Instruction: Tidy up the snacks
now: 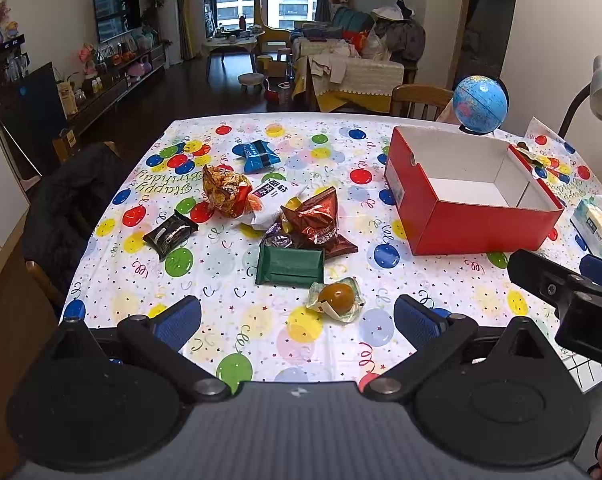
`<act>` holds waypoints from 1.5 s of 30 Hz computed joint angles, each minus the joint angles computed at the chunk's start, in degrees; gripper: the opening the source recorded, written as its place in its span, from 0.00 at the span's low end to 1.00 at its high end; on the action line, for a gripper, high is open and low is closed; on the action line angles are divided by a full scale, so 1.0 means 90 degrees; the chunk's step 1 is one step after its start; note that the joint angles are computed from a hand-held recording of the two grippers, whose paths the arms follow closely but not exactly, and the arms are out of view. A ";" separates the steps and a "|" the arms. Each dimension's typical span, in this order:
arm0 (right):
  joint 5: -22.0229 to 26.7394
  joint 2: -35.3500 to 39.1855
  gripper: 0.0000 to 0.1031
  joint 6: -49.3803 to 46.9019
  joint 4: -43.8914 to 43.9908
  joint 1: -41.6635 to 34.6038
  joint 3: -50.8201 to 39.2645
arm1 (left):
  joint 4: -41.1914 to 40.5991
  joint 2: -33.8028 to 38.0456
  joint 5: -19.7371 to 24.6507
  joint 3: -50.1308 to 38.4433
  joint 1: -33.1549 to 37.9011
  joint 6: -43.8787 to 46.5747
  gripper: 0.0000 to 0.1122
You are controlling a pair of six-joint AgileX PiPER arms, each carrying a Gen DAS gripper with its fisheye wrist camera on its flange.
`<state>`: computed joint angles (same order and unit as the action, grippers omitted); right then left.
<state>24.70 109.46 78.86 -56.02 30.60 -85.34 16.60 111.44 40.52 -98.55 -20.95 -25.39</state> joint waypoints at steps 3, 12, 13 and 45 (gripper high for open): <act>0.0023 -0.0016 0.99 0.0010 -0.0012 0.0011 0.0008 | -0.0002 -0.0005 -0.0009 0.0005 0.0007 0.0018 0.92; 0.0026 -0.0217 0.99 0.0522 -0.0487 0.0034 0.0292 | 0.0101 -0.0107 -0.0082 0.0074 -0.0048 -0.0053 0.92; 0.0027 -0.0232 0.99 0.0544 -0.0507 0.0033 0.0307 | 0.0138 -0.0122 -0.0104 0.0098 -0.0062 -0.0080 0.92; -0.0433 -0.0513 0.99 0.1449 -0.1598 -0.0158 0.0801 | 0.1171 -0.0328 -0.0431 0.0352 -0.0395 -0.1237 0.92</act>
<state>20.80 104.85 91.90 -70.40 29.18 -78.13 27.14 108.49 36.64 -95.38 -24.51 -36.52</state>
